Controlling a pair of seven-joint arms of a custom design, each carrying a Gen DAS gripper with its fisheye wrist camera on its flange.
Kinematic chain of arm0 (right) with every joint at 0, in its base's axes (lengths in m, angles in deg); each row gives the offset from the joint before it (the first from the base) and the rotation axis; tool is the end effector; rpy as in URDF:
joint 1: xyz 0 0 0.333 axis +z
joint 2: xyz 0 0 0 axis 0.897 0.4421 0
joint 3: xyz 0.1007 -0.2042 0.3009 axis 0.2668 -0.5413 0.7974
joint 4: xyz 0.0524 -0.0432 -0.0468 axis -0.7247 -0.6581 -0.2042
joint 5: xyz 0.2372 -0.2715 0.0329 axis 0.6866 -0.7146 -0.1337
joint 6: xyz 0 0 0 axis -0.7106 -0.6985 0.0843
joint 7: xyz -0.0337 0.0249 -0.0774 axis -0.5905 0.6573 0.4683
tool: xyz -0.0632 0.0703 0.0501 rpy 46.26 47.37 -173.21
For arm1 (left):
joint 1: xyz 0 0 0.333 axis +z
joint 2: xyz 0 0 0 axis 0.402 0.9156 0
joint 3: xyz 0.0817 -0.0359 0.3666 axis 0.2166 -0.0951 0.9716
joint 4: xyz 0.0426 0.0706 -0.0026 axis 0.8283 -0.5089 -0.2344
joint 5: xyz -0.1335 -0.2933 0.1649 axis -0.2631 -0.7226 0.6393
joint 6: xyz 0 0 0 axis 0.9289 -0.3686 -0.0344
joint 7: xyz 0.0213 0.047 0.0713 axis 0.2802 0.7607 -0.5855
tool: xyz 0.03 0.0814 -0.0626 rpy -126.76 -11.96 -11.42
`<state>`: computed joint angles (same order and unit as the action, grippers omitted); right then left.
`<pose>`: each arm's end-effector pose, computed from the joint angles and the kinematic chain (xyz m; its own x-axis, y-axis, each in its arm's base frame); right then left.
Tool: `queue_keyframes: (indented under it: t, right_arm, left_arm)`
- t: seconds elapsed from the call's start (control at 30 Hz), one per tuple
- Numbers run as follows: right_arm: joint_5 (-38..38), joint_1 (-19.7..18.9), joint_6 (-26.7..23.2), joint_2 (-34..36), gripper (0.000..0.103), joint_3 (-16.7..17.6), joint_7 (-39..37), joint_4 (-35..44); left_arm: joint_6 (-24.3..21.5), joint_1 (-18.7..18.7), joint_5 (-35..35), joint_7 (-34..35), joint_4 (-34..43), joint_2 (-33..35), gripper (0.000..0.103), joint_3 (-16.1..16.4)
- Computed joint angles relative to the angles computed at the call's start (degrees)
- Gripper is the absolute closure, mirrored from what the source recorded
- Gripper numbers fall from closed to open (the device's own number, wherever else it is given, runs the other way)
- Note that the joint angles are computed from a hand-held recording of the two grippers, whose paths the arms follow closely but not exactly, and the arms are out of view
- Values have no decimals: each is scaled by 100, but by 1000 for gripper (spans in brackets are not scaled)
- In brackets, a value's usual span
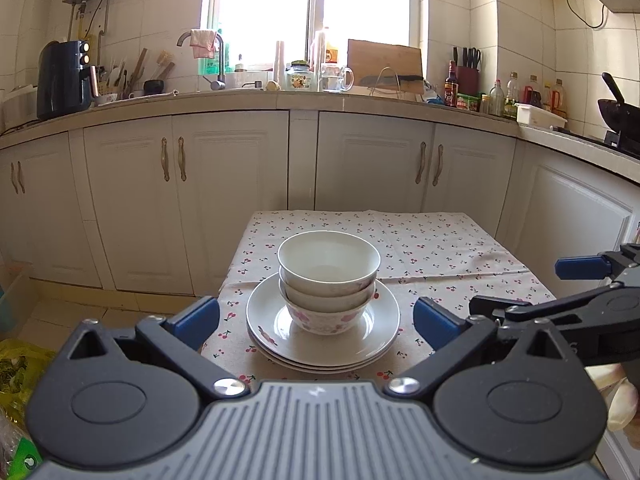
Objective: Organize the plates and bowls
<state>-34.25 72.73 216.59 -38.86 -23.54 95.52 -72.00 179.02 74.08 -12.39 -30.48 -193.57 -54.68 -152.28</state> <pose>0.4822 0.1329 0.5348 0.4095 -0.9040 0.1225 -0.4346 -0.3114 -0.8450 0.3905 -0.2633 0.5336 0.1555 -0.9874 0.0296 -0.4247 -0.0939 -0.9005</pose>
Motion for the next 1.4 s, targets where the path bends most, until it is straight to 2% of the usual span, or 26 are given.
queue_keyframes:
  t: [0.07, 0.2, 0.27, 0.47, 0.6, 0.97, 1.13, 1.4]
  right_arm:
    - [659, -109, -17, -29, 0, 218, -602, -135]
    - [1113, -76, -22, -52, 0, 255, -994, -218]
    - [1075, -5, 1, -48, 0, 167, -964, -214]
    - [1384, 40, -9, -71, 0, 186, -1227, -273]
    - [2068, -67, -3, -91, 0, 428, -1827, -372]
    - [3258, -54, 59, -114, 0, 665, -2816, -517]
    - [3404, 24, 59, -113, 0, 625, -2937, -527]
    - [3931, 2, 65, -125, 0, 772, -3383, -564]
  left_arm:
    - [40, -6, 10, 8, -7, 40, 1, -12]
    - [31, -14, -6, -11, 2, 63, 1, -14]
    - [21, -17, -2, -9, 8, 61, 1, -11]
    - [4, -24, 8, -8, 20, 117, 1, -7]
    - [-56, -7, 17, -20, 61, 117, 1, -22]
    - [-97, -2, 28, -69, 87, 131, 1, -34]
    - [-107, 1, 41, -83, 91, 167, 1, -36]
    - [-91, 6, 54, -109, 101, 207, 1, -53]
